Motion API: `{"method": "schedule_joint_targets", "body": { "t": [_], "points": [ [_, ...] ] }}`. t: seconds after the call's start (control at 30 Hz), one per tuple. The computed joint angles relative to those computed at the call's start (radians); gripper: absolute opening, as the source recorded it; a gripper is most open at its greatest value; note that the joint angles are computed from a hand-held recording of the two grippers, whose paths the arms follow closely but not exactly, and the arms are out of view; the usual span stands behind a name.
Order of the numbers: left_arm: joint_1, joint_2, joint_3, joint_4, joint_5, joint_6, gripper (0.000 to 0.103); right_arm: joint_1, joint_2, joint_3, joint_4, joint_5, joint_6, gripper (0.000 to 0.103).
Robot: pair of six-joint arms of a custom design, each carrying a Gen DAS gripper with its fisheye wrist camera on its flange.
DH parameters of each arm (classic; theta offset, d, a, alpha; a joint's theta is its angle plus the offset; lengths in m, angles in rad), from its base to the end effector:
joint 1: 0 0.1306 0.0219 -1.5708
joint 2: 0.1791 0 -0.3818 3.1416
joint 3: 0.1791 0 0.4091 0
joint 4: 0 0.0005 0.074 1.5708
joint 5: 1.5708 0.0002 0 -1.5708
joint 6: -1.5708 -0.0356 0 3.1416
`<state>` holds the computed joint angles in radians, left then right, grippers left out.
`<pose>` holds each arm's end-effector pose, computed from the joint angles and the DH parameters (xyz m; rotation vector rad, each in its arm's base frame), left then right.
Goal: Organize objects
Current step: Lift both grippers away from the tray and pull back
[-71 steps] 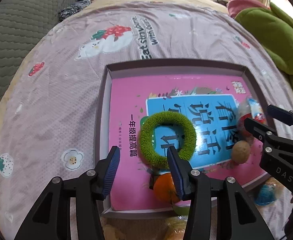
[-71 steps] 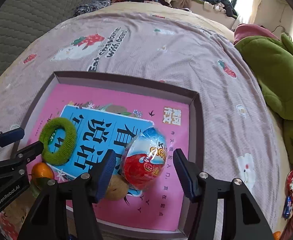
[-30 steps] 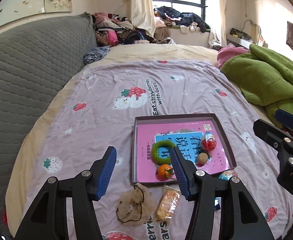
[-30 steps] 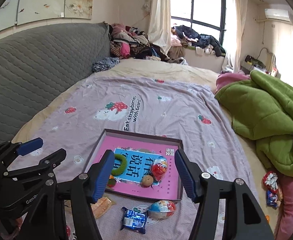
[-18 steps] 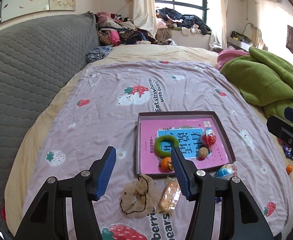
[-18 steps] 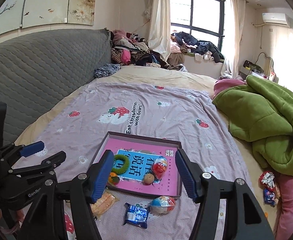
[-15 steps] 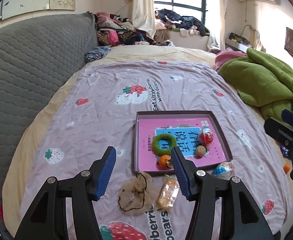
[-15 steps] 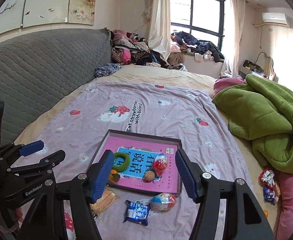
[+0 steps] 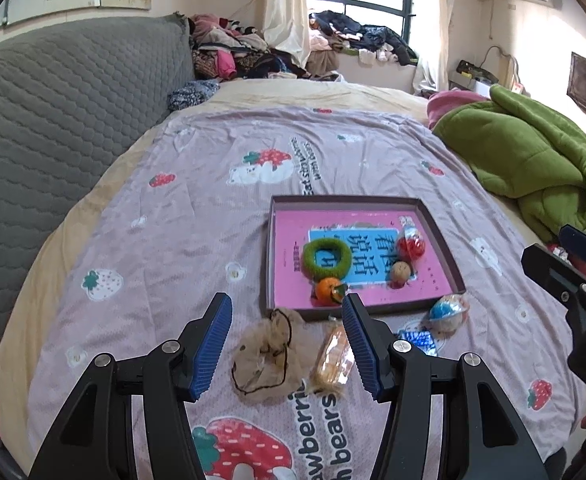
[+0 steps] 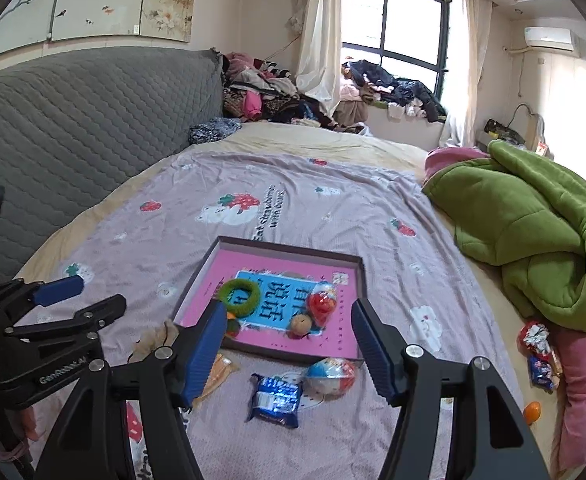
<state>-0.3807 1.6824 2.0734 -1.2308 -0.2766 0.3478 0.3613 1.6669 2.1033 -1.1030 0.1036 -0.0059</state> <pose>0.5435 -0.2076 0.5716 -0.0871 2.3676 -0.0149 0.5462 0.2019 0.6031 -0.3395 2.2086 0.0842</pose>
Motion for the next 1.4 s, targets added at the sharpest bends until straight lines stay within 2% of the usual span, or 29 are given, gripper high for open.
{"method": "schedule_joint_targets", "body": {
  "t": [0.43,1.4],
  "points": [
    [-0.011,-0.055,-0.104,0.026,0.039,0.028,0.059,0.014,-0.04,-0.088,0.019,-0.029,-0.022,0.064],
    [-0.016,-0.114,-0.274,0.067,0.048,0.06,0.059,0.02,-0.098,-0.256,0.039,-0.041,-0.052,0.064]
  ]
}}
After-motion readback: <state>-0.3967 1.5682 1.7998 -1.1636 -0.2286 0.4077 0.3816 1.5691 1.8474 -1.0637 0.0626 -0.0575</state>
